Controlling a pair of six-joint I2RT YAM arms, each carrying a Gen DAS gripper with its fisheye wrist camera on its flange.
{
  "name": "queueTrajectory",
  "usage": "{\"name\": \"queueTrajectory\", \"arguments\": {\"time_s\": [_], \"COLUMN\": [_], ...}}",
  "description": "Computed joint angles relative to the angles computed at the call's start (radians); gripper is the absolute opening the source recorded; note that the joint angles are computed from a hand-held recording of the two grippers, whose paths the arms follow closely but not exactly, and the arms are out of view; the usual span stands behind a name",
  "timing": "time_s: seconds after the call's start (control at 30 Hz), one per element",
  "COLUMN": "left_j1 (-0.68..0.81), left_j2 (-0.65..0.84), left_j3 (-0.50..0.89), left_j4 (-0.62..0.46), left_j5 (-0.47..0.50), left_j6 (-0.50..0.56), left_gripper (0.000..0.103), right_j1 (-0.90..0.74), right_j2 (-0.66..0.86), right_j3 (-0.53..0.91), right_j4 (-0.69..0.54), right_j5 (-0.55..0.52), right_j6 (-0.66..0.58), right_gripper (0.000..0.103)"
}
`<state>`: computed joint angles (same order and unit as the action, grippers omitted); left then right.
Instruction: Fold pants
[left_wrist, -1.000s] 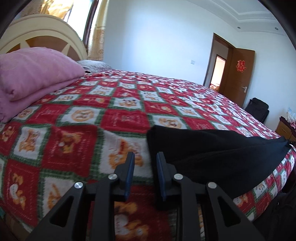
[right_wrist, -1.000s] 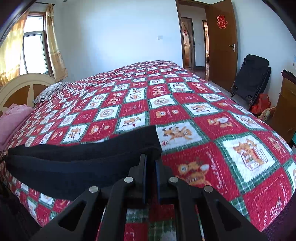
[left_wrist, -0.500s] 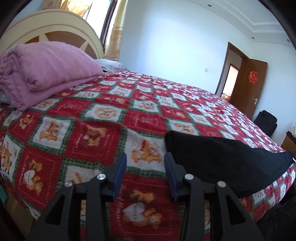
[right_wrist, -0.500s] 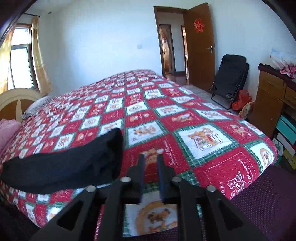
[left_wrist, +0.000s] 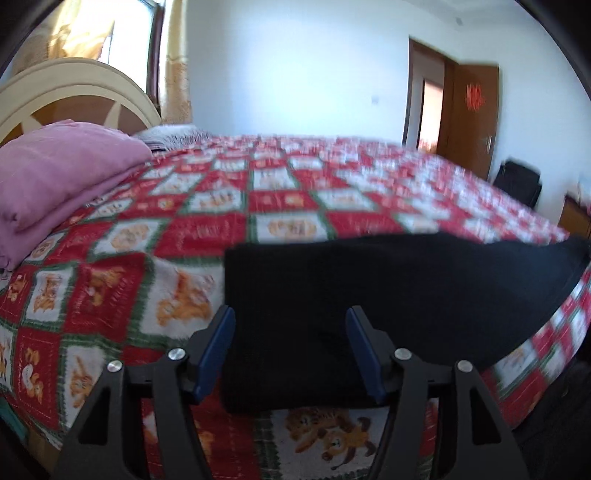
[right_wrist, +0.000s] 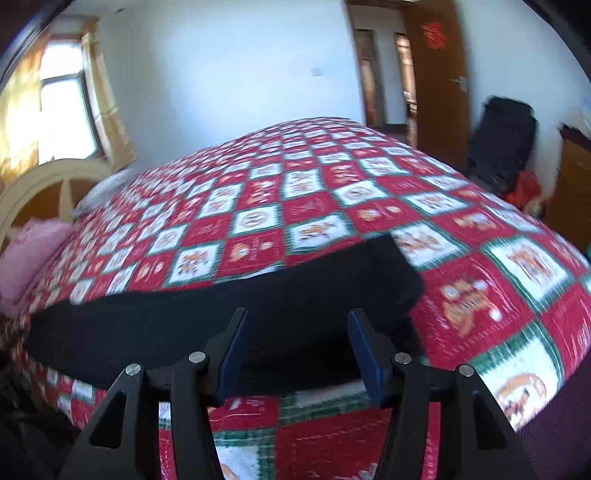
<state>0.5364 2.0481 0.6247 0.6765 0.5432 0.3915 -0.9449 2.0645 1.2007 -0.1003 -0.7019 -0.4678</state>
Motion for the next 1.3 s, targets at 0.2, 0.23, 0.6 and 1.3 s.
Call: {"name": "queueTrajectory", "arguments": {"time_s": [0.2, 0.23, 0.6, 1.3], "left_j1": [0.051, 0.048, 0.039, 0.034], "left_j2": [0.082, 0.078, 0.098, 0.112], "left_j3": [0.055, 0.050, 0.053, 0.047], "left_j4": [0.001, 0.002, 0.032, 0.067], "left_j5": [0.034, 0.027, 0.004, 0.001], "left_j6": [-0.077, -0.069, -0.073, -0.102], "left_gripper": [0.081, 0.081, 0.088, 0.091], "right_j1": [-0.133, -0.149, -0.073, 0.066], "right_j2": [0.121, 0.142, 0.132, 0.209], "right_j3": [0.180, 0.209, 0.247, 0.409], "right_j4": [-0.039, -0.055, -0.132, -0.229], "right_j5": [-0.012, -0.034, -0.104, -0.085], "right_j6": [0.273, 0.289, 0.267, 0.458], "right_gripper": [0.056, 0.056, 0.056, 0.003]}}
